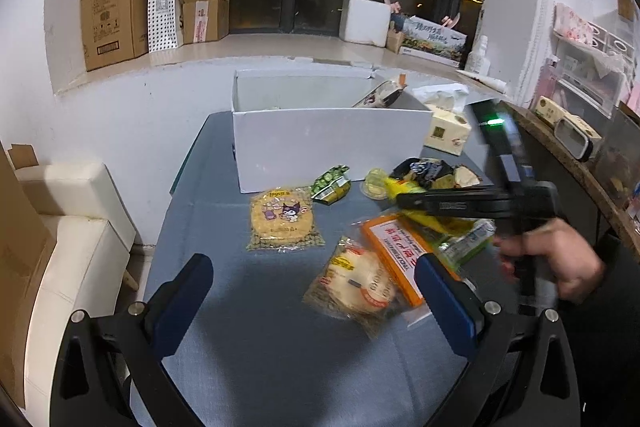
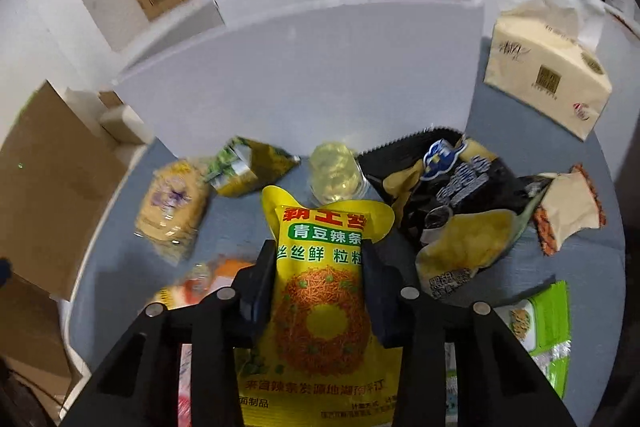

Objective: Organize snacks
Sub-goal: 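Grasp the yellow pea snack bag with right tool while left tool grasps round Lay's pack, then drop the Lay's pack into the box while right tool drops the yellow pea bag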

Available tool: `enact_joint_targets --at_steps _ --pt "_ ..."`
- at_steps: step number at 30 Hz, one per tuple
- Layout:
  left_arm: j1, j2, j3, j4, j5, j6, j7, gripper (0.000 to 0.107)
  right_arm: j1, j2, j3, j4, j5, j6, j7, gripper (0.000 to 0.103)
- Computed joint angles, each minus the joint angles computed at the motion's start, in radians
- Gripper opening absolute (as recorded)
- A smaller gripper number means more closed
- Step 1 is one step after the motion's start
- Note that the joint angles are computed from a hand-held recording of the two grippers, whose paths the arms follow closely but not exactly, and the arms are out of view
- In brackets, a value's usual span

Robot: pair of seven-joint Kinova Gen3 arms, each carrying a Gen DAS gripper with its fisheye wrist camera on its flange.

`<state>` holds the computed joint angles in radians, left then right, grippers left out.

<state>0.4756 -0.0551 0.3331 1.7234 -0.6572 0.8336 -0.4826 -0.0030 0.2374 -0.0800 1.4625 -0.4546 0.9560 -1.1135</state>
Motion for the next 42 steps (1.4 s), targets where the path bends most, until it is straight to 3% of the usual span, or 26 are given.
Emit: enact_joint_targets --at_steps 4,12,17,21,25,29,37,40,42 --pt "-0.021 0.066 -0.046 -0.036 0.046 -0.032 -0.064 0.103 0.060 -0.073 0.002 0.054 -0.108 0.004 0.108 0.043" --pt "0.011 0.312 -0.162 -0.253 0.085 0.072 -0.176 0.103 0.114 -0.231 0.112 0.165 -0.288 0.065 0.302 0.043" --pt "0.015 0.434 -0.216 -0.371 0.170 0.129 -0.236 0.103 0.075 -0.299 0.144 0.233 -0.282 0.043 0.316 0.043" --pt "0.035 0.471 -0.263 -0.400 0.213 0.141 -0.252 0.101 0.069 -0.308 0.179 0.266 -0.306 0.055 0.340 0.043" --pt "0.057 0.456 -0.294 -0.382 0.215 0.126 -0.242 0.080 0.072 -0.299 0.190 0.282 -0.316 0.054 0.348 0.043" --pt "0.010 0.394 -0.279 -0.307 0.281 0.033 -0.263 0.080 0.072 -0.298 0.184 0.285 -0.308 0.044 0.342 0.043" --pt "0.067 0.202 -0.254 -0.164 0.115 -0.076 -0.152 0.080 0.070 -0.281 0.184 0.276 -0.351 0.040 0.359 0.043" --pt "0.059 0.162 -0.221 -0.181 0.051 -0.082 -0.139 0.080 0.068 -0.262 0.173 0.243 -0.368 0.038 0.363 0.043" --pt "0.025 0.153 -0.193 -0.210 0.065 -0.088 -0.172 0.080 0.064 -0.242 0.160 0.204 -0.368 0.032 0.344 0.043"
